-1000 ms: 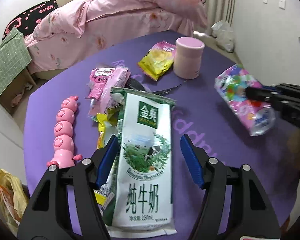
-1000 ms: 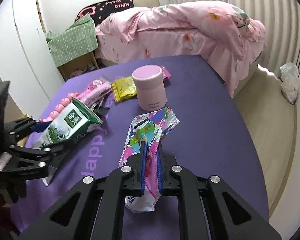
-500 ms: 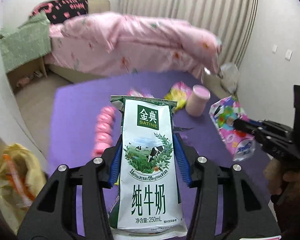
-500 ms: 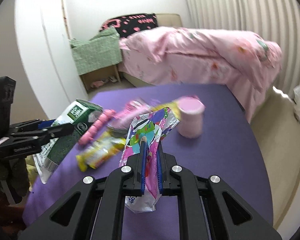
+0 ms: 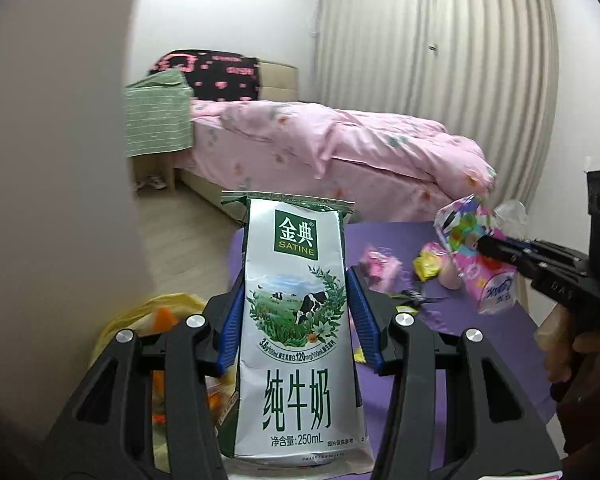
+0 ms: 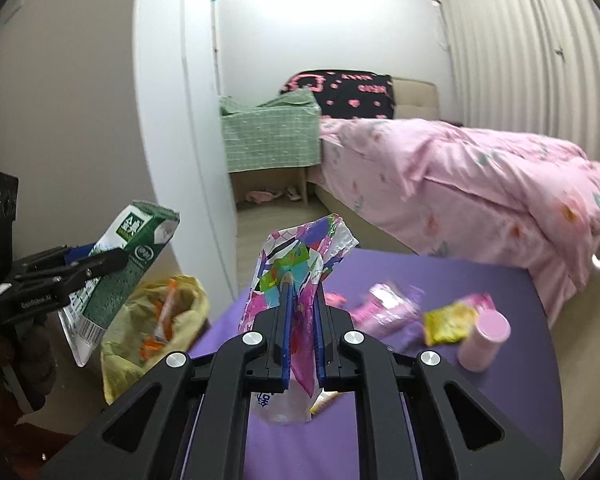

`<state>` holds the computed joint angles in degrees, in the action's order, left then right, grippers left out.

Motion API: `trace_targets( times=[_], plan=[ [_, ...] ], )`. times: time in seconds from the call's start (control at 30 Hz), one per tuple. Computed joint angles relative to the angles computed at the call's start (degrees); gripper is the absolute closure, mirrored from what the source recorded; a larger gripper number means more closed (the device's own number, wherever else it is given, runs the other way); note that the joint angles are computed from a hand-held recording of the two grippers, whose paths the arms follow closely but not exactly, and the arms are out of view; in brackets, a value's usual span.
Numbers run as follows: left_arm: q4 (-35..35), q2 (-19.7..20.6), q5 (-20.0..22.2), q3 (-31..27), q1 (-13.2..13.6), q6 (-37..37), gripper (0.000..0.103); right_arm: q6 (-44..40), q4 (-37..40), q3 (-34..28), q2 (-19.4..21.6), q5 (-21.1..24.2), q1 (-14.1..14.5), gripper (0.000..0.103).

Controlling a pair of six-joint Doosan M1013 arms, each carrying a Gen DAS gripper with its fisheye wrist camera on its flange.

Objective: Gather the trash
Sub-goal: 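Lower the milk pouch into the trash bag and open left tool while right carries pink bag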

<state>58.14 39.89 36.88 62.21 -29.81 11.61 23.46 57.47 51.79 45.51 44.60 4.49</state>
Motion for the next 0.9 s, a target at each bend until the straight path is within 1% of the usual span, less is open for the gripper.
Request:
trace_targets(
  times=[0.13,0.33,0.4,0.63,0.73,0.83,0.9],
  plan=[
    [3.5,-2.2,1.6,4.5,0.3,-6.9,0.057,-0.9,-0.2,-0.6,0.0,1.3,1.1,0.093],
    [7.0,-4.6,4.0,9.3,0.9,-14.7,0.057,-2.2,-0.5,-1.1,0.1,3.2,2.7,0.093],
    [8.2,-4.9,5.0,10.1,1.0,-16.7,0.057,-2.2,-0.9,-1.3,0.1,3.5,3.1,0.093],
    [9.8,-4.8,7.0,12.2,2.0,-23.4,0.057,-1.2,-3.3,-2.3,1.0,4.4,4.0,0.093],
    [11.1,-4.3,8.1,12.4,2.1,-25.4,0.057,0.7,-5.0,-3.6,2.0,5.0,4.3,0.093],
    [12.2,-3.6,9.4,12.8,2.4,-28.1,0.057,1.6,-5.8,-3.4,2.2,5.1,4.4,0.093],
    [13.2,-3.1,10.1,13.0,2.6,-29.7,0.057,3.4,-6.9,-4.4,3.0,6.1,4.4,0.093]
  ],
)
